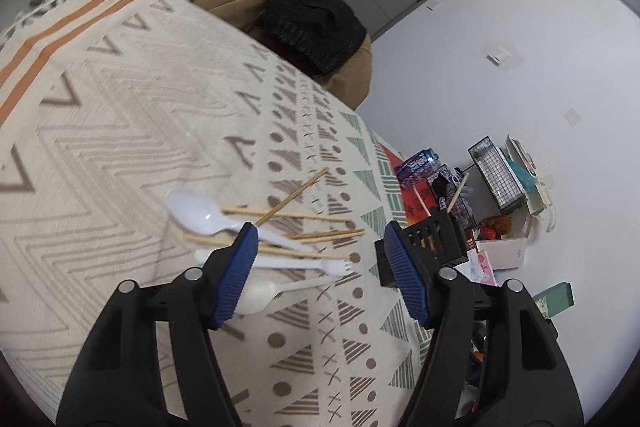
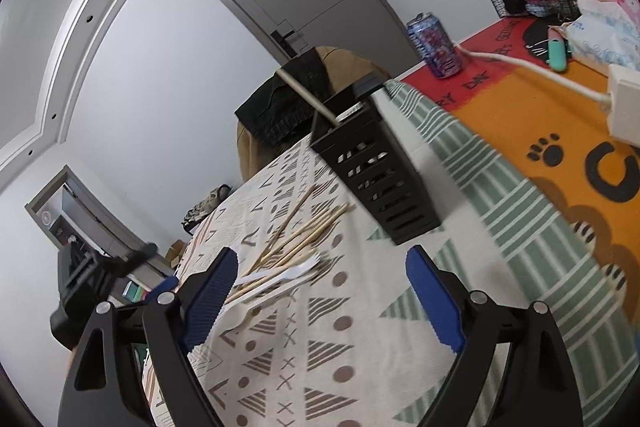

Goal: Organize utensils
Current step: 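Grasp a white spoon with the left tool while the right tool reaches a white fork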

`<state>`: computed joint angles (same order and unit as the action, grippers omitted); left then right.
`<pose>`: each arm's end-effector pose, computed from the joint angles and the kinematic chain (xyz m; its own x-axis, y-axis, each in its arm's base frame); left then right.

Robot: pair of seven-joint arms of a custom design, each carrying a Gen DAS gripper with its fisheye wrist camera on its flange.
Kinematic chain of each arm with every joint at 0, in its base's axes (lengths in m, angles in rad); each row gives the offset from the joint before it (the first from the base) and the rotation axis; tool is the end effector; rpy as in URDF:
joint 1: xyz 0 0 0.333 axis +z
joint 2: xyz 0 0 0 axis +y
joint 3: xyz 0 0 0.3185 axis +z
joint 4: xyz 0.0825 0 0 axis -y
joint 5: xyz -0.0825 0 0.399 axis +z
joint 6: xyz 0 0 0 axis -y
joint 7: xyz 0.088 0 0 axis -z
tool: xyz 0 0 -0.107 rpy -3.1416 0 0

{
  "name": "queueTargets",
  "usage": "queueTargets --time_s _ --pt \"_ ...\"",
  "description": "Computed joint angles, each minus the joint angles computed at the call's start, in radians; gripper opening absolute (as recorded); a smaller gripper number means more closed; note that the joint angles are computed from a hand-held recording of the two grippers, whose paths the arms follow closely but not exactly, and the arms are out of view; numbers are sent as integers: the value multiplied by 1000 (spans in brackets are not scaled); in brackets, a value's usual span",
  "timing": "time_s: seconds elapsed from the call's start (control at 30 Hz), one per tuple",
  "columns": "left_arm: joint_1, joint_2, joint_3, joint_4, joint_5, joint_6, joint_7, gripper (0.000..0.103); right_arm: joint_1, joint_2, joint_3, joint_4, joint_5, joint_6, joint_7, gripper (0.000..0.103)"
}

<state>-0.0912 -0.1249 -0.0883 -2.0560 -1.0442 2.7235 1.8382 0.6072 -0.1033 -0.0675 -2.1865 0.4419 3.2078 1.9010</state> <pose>0.5723 -0.0736 0.5662 0.0240 -0.7169 0.6968 -0.7047 -0.5065 -0.4968 0.5084 0.2556 0.5594 0.0891 -0.7772 -0.6229 -0.6144 0.4493 -0.6485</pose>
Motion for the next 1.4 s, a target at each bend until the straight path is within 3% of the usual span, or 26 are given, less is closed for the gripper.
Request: queueTargets --time_s 0.2,0.33,0.53,0.7,0.9,1.0,1.1,1.13,1.4 --pt "-1 -26 6 -84 -18 16 -52 45 64 38 -25 50 168 -34 -153 71" --pt "-11 -37 -7 -139 -33 74 -113 45 4 67 31 75 125 -65 -107 65" --pt "-45 -25 -9 -158 -112 99 -120 38 -62 116 106 116 168 -74 -101 60" --pt "-51 -9 -24 -158 -94 146 -192 36 -122 135 172 127 198 -76 -115 56" --pt "-54 31 -35 -131 -92 178 -205 36 -185 161 226 144 100 -95 -20 56" --pt "-50 46 -49 -130 -37 223 -292 26 -216 173 258 154 110 -92 -20 56" --pt "-45 63 -49 -125 -4 226 -349 6 -237 182 277 157 115 -82 2 56" --pt "-46 64 -44 -124 -40 221 -326 4 -247 185 289 160 131 -82 -7 56" --pt "-49 -10 -29 -170 0 281 -296 4 -277 209 321 175 133 -66 17 53"
